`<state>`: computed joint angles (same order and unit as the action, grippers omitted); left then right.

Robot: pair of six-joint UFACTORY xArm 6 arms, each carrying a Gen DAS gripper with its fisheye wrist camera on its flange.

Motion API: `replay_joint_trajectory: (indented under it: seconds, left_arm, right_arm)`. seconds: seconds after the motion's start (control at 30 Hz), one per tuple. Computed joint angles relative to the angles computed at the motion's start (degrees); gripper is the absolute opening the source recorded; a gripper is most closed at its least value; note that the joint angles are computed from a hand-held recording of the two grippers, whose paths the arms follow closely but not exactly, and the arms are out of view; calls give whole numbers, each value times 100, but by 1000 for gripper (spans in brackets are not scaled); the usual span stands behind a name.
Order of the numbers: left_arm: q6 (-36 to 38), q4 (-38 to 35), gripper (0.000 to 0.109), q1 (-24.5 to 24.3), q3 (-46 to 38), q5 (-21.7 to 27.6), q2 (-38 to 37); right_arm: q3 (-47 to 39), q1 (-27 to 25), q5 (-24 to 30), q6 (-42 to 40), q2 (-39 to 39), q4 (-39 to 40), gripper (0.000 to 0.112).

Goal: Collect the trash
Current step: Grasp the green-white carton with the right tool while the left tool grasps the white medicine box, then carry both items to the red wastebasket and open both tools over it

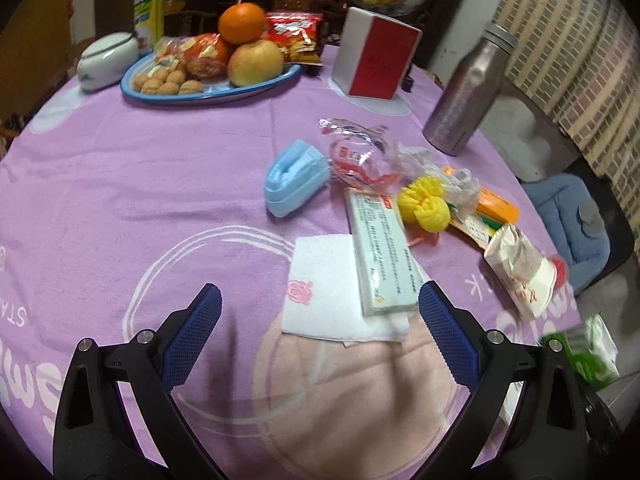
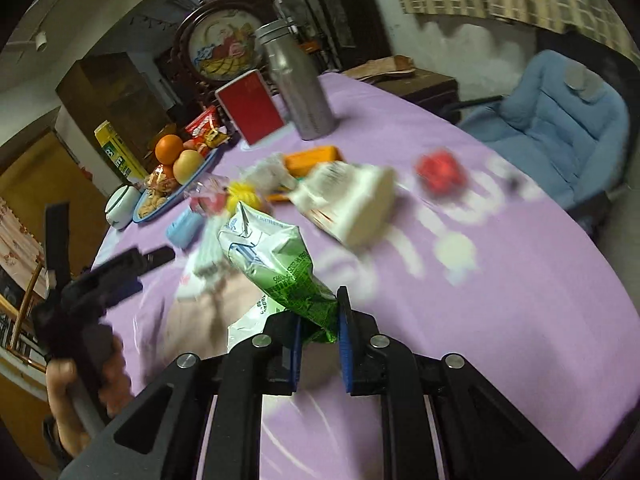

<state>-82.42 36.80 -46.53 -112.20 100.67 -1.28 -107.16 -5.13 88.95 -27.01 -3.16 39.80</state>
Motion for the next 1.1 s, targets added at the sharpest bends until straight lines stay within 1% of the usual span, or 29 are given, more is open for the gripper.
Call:
replay_joint_trajectory:
  seconds: [0.07, 0.1, 0.13, 0.17, 0.23, 0.27, 0.33, 0.37, 0.4, 0.47, 0.53, 0.57, 0.63, 0.67, 0.8, 0.83, 0.87, 0.9, 0.97, 1.03, 1.1]
  left_arm:
    - [242, 135, 95, -117, -303, 229, 262]
    - [275, 80, 95, -100, -364, 248, 317]
    - [263, -24, 95, -53, -361, 213, 317]
    - [194, -268, 95, 81, -365, 99, 303]
    - [80, -502, 95, 253, -406, -89, 306]
    - [203, -566, 95, 310, -685, 24, 489]
    - [739, -663, 95, 432, -1720, 649, 1172]
    - [998, -731, 91, 518, -2178, 858, 1497]
    - [1106, -850, 88, 600, -2395, 910, 1659]
    - [1192, -1275, 74, 830, -2451, 798, 1766]
    - [1187, -1627, 66, 1021, -2369, 692, 1798]
    - [1189, -1695, 61, 1075, -2332, 687, 1802]
    - [1175, -1538, 57, 1064, -2388, 773, 1861]
    - [1194, -1461, 55, 1059, -2428, 812, 1896]
    - [1314, -1406, 55, 1085, -2468, 842, 1945]
    - [1356, -1382, 48, 1065, -2603, 932, 2023]
    - [1388, -1324, 45, 1044, -2628, 984, 2024]
    - [1340, -1361, 45, 1055, -2413, 832, 1865]
    - [1131, -1533, 45, 1057, -1760, 351, 1384]
    - [972, -1470, 45, 900, -1454, 159, 1061]
    - [831, -1258, 45, 652, -1384, 143, 899]
  right_arm:
    - [162, -278, 117, -183, -128, 51, 16]
    - [248, -379, 147, -283, -193, 74, 16]
    - [322, -462, 152, -359, -246, 116, 16]
    - [364, -516, 162, -407, -269, 165, 16]
    - [369, -579, 211, -478, -266, 265, 16]
    - [375, -592, 211, -504, -265, 321, 16]
    - [460, -599, 171, -582, -327, 408, 16]
    - [497, -617, 174, -642, -357, 457, 16]
    - [552, -613, 163, -675, -403, 490, 16]
    - [564, -632, 201, -733, -410, 566, 16]
    - [571, -654, 219, -751, -407, 590, 16]
    - [560, -658, 231, -754, -400, 587, 16]
    - [556, -672, 227, -776, -395, 565, 16]
    - [557, -681, 232, -789, -396, 563, 16]
    - [561, -694, 251, -795, -400, 529, 16]
    - [572, -688, 247, -785, -413, 520, 16]
    - [578, -685, 233, -789, -419, 518, 16]
    - [571, -690, 233, -799, -412, 528, 16]
    - [624, -717, 177, -808, -466, 565, 16]
    - [644, -753, 159, -804, -505, 591, 16]
    - [657, -810, 155, -791, -541, 605, 16]
